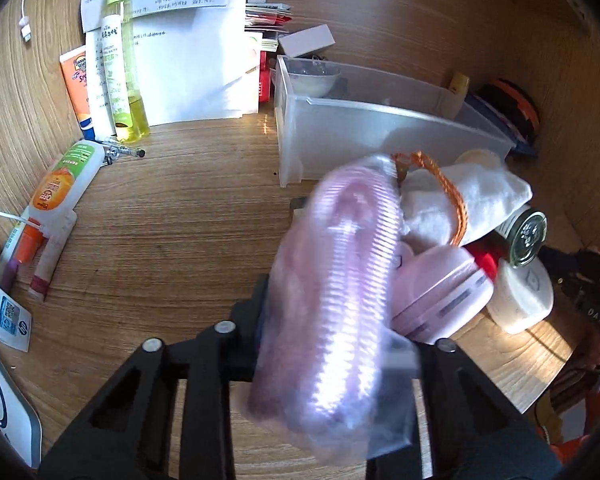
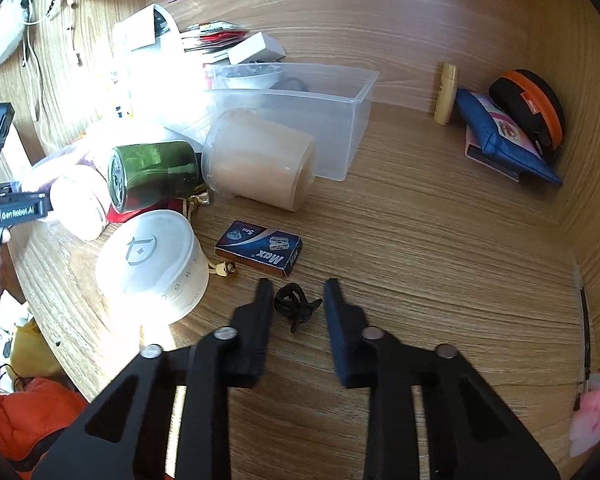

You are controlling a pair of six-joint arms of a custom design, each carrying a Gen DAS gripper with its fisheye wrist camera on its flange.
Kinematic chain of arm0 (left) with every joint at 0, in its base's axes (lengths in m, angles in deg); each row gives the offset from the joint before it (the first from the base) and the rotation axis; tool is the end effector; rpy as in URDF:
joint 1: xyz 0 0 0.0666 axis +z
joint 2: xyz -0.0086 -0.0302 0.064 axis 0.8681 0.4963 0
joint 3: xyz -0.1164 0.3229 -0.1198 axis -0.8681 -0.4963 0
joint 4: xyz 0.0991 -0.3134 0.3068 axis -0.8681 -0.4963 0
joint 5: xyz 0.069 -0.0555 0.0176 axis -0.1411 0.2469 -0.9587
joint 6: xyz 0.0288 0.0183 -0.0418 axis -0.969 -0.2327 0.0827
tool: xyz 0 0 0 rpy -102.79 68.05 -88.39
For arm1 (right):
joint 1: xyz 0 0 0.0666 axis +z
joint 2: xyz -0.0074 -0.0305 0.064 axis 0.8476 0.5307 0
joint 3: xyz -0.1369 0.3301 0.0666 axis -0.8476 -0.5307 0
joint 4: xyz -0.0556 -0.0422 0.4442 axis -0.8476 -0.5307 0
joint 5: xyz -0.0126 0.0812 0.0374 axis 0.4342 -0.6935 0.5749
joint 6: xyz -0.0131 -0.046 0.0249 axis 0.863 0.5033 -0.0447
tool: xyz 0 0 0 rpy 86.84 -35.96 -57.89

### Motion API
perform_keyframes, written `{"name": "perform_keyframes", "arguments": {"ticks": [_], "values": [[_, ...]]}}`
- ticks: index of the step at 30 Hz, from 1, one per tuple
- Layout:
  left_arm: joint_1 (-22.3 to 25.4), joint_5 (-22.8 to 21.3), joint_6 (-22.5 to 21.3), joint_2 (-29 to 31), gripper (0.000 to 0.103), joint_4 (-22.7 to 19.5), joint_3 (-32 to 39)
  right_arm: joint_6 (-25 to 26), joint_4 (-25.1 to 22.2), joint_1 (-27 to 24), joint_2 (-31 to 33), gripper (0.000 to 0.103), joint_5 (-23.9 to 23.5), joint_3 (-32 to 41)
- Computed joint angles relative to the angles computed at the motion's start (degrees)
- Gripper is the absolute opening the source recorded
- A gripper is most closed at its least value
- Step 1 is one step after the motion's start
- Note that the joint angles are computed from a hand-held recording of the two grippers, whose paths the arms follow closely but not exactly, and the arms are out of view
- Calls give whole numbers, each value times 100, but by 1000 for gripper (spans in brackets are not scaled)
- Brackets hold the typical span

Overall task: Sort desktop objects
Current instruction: 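Grasp the bagged pink rope with the left gripper while the right grasps the black clip, then carry the pink rope and black clip to the clear box and release both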

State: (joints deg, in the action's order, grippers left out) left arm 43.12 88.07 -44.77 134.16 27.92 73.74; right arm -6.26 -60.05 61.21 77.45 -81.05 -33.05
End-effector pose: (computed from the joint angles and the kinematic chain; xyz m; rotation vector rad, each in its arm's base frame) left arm 0.6355 -0.2058 0.2467 0.6324 2.3417 -0.3936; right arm 0.5002 0.0245 0.2495 0.1287 2.3557 -0.0320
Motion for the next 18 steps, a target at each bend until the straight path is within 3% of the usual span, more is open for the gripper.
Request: {"name": "perform_keyframes", "arguments": {"ticks": [7,18], "values": [[34,61,78,-140,24,203,-114,-54,41,-57,-60,21,-112,-16],[19,294,97,-464,24,589,-197,28,113,-51,-274,21,90,36]]}}
